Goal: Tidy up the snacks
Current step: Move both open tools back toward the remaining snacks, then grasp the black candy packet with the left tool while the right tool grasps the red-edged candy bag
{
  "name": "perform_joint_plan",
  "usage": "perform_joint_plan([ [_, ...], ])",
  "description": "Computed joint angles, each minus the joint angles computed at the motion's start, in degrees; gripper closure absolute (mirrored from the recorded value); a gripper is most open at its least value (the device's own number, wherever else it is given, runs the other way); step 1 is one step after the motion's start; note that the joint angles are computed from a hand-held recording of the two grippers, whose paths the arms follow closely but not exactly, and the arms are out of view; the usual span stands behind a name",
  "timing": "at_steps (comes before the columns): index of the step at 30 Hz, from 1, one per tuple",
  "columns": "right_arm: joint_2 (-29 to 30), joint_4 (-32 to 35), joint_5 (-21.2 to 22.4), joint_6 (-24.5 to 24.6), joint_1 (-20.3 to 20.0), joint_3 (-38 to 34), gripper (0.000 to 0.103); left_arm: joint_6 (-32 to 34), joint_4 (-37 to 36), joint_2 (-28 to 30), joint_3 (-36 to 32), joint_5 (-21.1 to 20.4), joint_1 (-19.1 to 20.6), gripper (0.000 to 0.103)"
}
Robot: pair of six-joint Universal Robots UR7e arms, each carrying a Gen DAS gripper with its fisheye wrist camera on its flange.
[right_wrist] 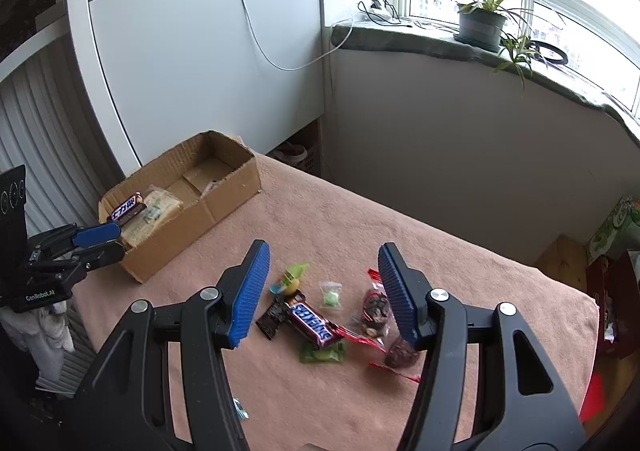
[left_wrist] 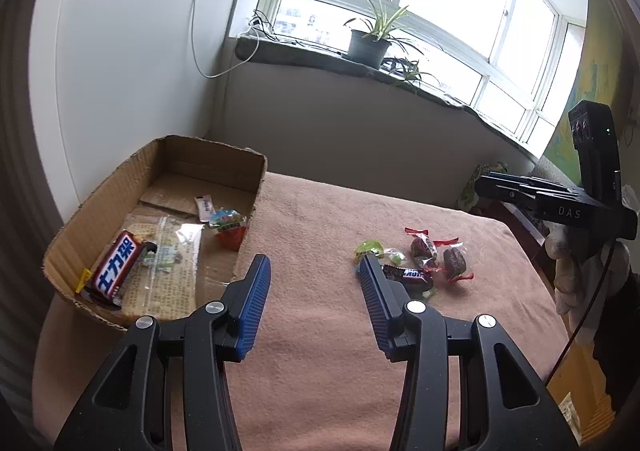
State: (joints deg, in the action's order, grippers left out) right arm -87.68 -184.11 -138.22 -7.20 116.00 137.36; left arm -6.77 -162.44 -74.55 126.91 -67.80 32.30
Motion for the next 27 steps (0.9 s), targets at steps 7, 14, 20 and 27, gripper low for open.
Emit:
perform_joint_plan([
  [7,-9.81,2.42,0.77,3.92,-6.45,7.93,0.044,-0.45,0.42,3.56,-0.1,-2.49,-1.61,0.058],
  [14,-13.54,1.66,3.81,7.56,-13.19,12.0,0.044,-0.81,0.87,7.93,-0.92,-4.4,-2.39,0.058],
  [20,-11.52,-0.94,5.84,8.43,-16.66,12.73,0.044,-0.01,1.85,12.15,-2.93,-5.24,-2.63,0.058],
  [27,-8.84,-3.1,7.29,8.79,-19.51,12.44,0.044,1.15,3.09,16.26,-4.95,-4.22,-2.39,0.058],
])
